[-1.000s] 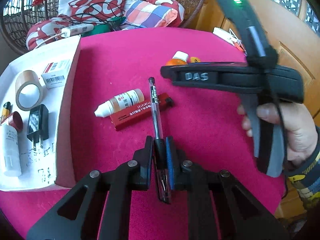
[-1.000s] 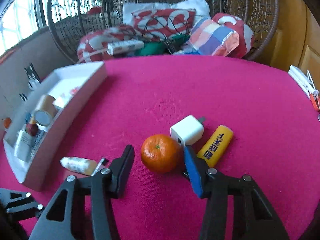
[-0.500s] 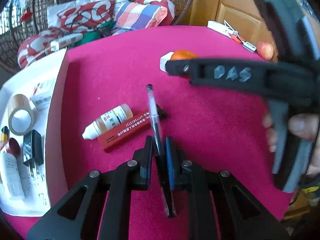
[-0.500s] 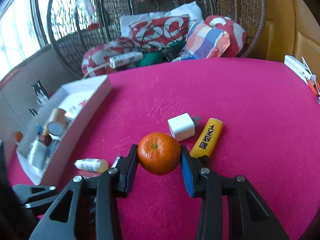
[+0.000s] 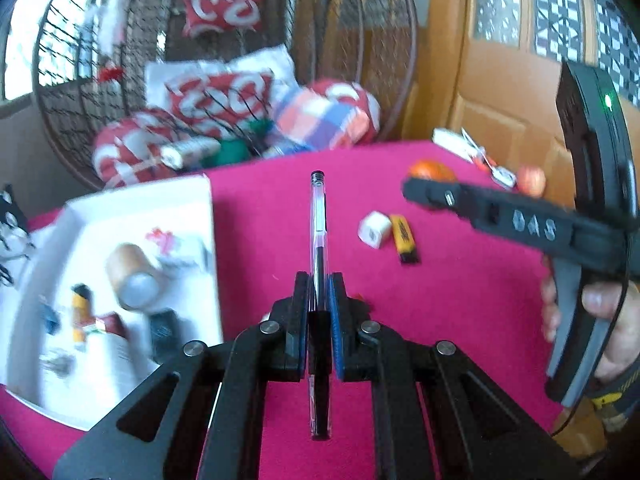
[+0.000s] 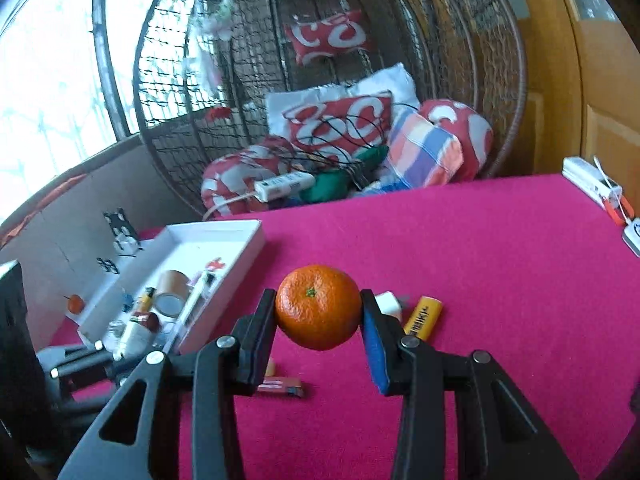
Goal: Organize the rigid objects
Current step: 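Carry the pen and tangerine into the white tray and open both grippers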
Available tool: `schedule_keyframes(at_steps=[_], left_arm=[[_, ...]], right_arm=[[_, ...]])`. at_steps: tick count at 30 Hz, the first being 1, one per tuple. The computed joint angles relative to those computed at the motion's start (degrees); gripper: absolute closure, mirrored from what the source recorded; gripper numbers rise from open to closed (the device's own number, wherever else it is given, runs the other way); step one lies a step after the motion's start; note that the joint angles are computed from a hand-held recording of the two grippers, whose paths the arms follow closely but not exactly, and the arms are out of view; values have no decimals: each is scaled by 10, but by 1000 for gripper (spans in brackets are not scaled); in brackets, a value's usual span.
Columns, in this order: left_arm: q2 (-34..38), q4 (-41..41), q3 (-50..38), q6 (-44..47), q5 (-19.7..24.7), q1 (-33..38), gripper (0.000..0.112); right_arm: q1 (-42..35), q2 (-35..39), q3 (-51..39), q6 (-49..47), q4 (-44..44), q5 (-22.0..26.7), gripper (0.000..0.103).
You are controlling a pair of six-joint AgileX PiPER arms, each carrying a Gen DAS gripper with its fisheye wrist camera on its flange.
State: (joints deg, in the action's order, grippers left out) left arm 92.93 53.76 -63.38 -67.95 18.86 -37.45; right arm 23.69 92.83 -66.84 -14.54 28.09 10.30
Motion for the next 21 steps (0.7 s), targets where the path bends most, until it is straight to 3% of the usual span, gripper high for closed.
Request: schedule_keyframes(at_steps=[2,11,21], left_arm=[[-11,41,7,-41,13,5,104],[-53,87,55,-107,9,55,104],[-88,97,90,-121,-11,113,104]], right_arm=[[7,2,-1,-57,61,5,63],[37,13,-24,-52,39,19,63],[67,68,-127,31,-73,62,63]])
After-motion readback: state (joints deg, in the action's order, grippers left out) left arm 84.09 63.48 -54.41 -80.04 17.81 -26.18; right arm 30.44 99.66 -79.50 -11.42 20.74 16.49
